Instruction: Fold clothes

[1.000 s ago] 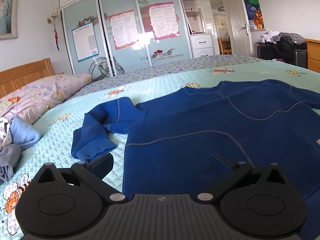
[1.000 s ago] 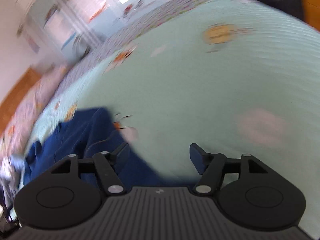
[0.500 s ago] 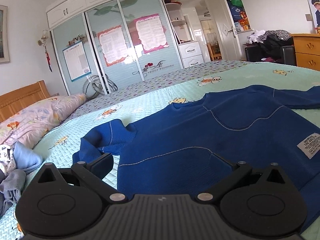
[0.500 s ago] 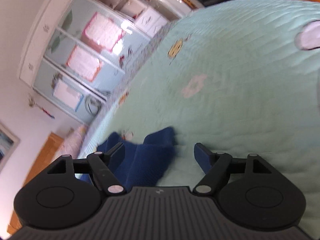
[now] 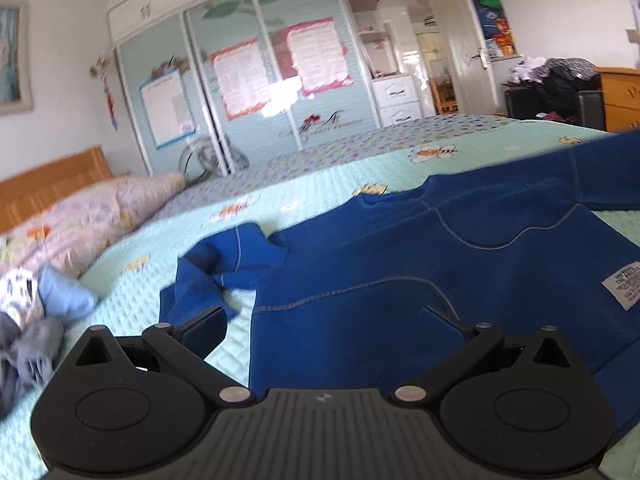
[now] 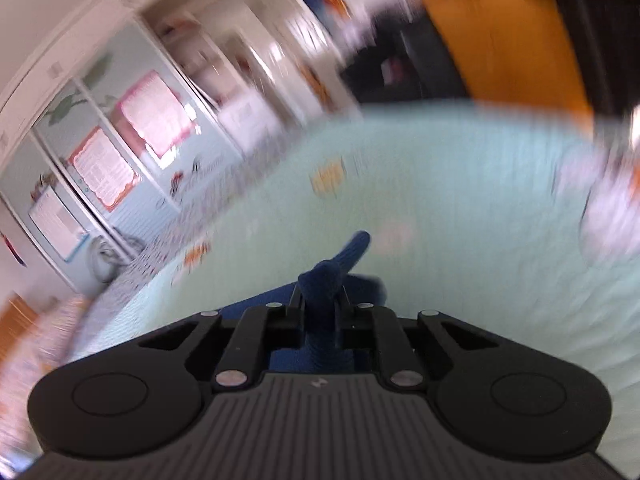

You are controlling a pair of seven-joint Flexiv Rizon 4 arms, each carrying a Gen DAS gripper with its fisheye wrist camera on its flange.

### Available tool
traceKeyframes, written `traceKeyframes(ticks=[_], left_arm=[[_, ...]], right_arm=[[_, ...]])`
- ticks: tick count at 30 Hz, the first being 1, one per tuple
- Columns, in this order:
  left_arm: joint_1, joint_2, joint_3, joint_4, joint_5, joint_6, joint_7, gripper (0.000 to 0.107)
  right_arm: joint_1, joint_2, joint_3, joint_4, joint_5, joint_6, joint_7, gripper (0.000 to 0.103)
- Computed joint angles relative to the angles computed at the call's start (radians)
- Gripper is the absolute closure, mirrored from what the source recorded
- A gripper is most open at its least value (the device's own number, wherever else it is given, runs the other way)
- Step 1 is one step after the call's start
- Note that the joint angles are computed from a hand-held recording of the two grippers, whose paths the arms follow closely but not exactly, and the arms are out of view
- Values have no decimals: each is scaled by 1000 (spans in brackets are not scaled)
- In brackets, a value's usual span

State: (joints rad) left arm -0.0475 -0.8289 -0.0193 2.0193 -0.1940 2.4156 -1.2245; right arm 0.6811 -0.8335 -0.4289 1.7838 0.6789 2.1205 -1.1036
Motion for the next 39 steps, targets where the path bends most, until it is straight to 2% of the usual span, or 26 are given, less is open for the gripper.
traceKeyframes(ticks=[1,2,3,4,5,7,8,11,13,14,15,17,20,23,24,26,31,34,37,39], left_arm=[[9,3,-11,3,-3,-17,-15,4],[20,7,-21,7,-1,-30,-33,4],[30,11,-29,11,4,-42,-51,5],[33,14,-28,17,6,-41,-63,5],[33,16,-24,25,8,-36,-74,5],[33,22,-16,40,7,-27,-91,5],[33,26,-12,47,5,-25,-97,5],[32,35,0,61,-3,-26,-107,5],[29,39,7,61,-9,-29,-107,4],[26,41,8,59,-13,-33,-106,4],[23,42,8,58,-16,-37,-105,5],[15,41,9,55,-22,-47,-102,4],[-11,37,16,49,-40,-67,-82,4],[-44,35,30,44,-58,-78,-46,4],[-54,35,34,43,-65,-81,-32,4],[-75,33,44,40,-88,-79,-8,4],[-94,32,40,32,-136,-92,16,4],[-92,29,29,28,-132,-108,17,4],[-93,25,25,29,-117,-112,20,4],[-94,26,25,34,-110,-105,19,4]], right_arm=[[70,13,-57,-9,107,-1,-117,76],[140,13,-127,-16,166,-28,-189,49],[189,-1,-189,-14,159,-50,-195,18],[210,-16,-224,5,88,-44,-152,9],[225,-30,-252,16,64,-46,-118,8],[239,-45,-278,10,92,-60,-126,8],[217,-43,-254,21,76,-46,-82,8],[104,-21,-117,40,61,23,-22,9],[33,-27,-34,48,73,82,-46,10],[-37,-22,45,64,37,140,-65,10],[-106,-20,120,73,-18,172,-78,10],[-246,-17,229,143,-236,227,23,11],[-455,-44,336,207,-613,322,264,12],[-662,-74,528,175,-776,331,305,13],[-701,-87,553,161,-835,308,350,18],[-722,-99,554,146,-908,273,419,22],[-698,-61,530,176,-949,237,454,22],[-671,-34,514,174,-943,159,467,22],[-711,-60,545,97,-989,74,524,21],[-737,-82,584,60,-1015,56,569,23]])
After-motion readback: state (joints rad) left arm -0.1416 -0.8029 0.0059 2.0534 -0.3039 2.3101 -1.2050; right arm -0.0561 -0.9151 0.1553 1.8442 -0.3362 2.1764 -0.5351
